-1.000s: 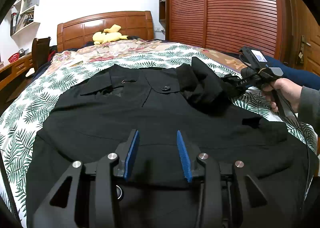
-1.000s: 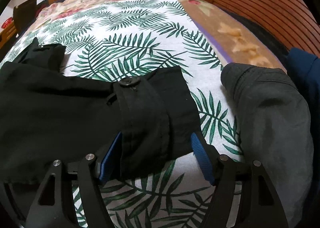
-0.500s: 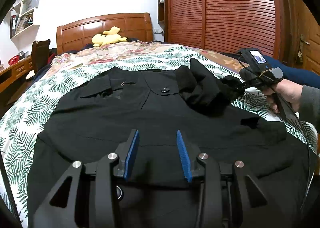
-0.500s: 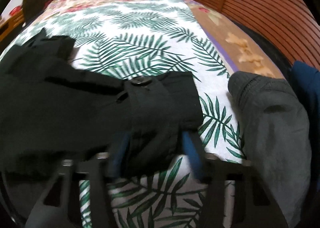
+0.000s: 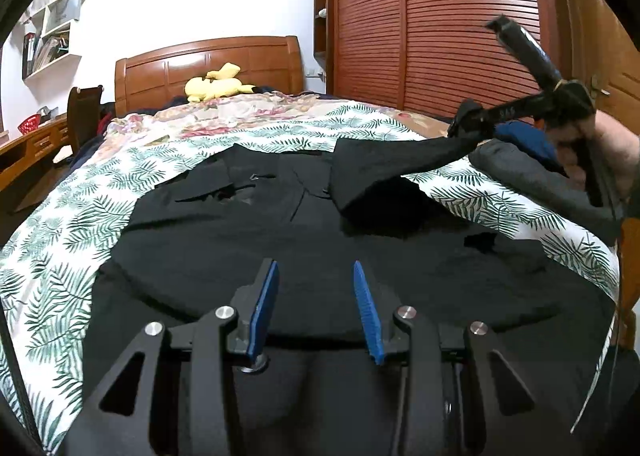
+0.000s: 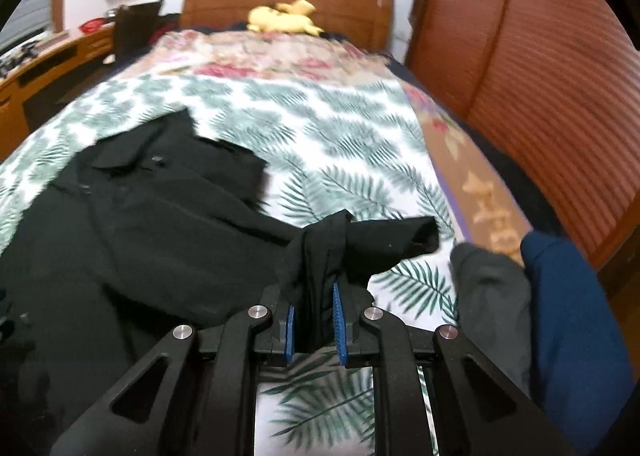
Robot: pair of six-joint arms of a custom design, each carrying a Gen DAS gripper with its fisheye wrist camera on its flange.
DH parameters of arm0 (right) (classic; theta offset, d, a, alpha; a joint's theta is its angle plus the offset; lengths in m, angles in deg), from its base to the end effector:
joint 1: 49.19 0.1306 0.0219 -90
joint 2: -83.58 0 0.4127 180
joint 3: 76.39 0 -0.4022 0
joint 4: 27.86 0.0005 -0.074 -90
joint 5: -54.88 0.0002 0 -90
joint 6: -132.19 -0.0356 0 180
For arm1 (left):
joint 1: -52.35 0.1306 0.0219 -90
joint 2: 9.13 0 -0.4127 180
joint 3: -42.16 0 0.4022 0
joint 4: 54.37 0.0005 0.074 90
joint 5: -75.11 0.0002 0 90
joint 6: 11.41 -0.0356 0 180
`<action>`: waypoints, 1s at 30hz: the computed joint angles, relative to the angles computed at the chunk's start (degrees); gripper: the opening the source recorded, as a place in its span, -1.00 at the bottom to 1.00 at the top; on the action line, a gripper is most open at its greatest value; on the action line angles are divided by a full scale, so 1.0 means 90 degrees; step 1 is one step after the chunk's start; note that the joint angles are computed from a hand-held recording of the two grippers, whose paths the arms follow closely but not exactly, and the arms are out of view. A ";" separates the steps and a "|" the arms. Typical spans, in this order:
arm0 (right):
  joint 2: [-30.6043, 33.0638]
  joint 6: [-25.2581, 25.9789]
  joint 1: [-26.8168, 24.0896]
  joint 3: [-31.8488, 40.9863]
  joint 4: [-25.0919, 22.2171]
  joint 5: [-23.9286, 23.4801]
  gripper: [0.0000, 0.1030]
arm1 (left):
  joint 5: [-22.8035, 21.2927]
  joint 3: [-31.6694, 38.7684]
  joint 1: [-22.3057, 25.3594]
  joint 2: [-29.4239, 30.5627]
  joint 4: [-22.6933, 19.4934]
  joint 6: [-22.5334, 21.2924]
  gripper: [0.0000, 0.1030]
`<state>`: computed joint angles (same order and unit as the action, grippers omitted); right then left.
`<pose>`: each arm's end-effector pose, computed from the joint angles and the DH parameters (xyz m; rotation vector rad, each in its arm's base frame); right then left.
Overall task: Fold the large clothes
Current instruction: 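Lift the held cuff, lay it onto the coat body, open the right tool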
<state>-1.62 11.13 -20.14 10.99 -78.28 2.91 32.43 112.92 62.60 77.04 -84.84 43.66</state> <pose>0.4562 0.2277 0.4034 0.2707 2.3116 -0.3565 0.4478 0.0539 0.3649 0.8088 1.9615 -0.5199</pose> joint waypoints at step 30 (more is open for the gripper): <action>0.1923 0.1620 0.2099 0.3247 -0.0223 0.0723 -0.78 | 0.1090 0.0883 0.1754 0.0504 -0.1230 -0.0867 -0.27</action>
<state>15.68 25.71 -1.25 40.21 -80.29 9.42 42.24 120.86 78.39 81.57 -95.91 35.85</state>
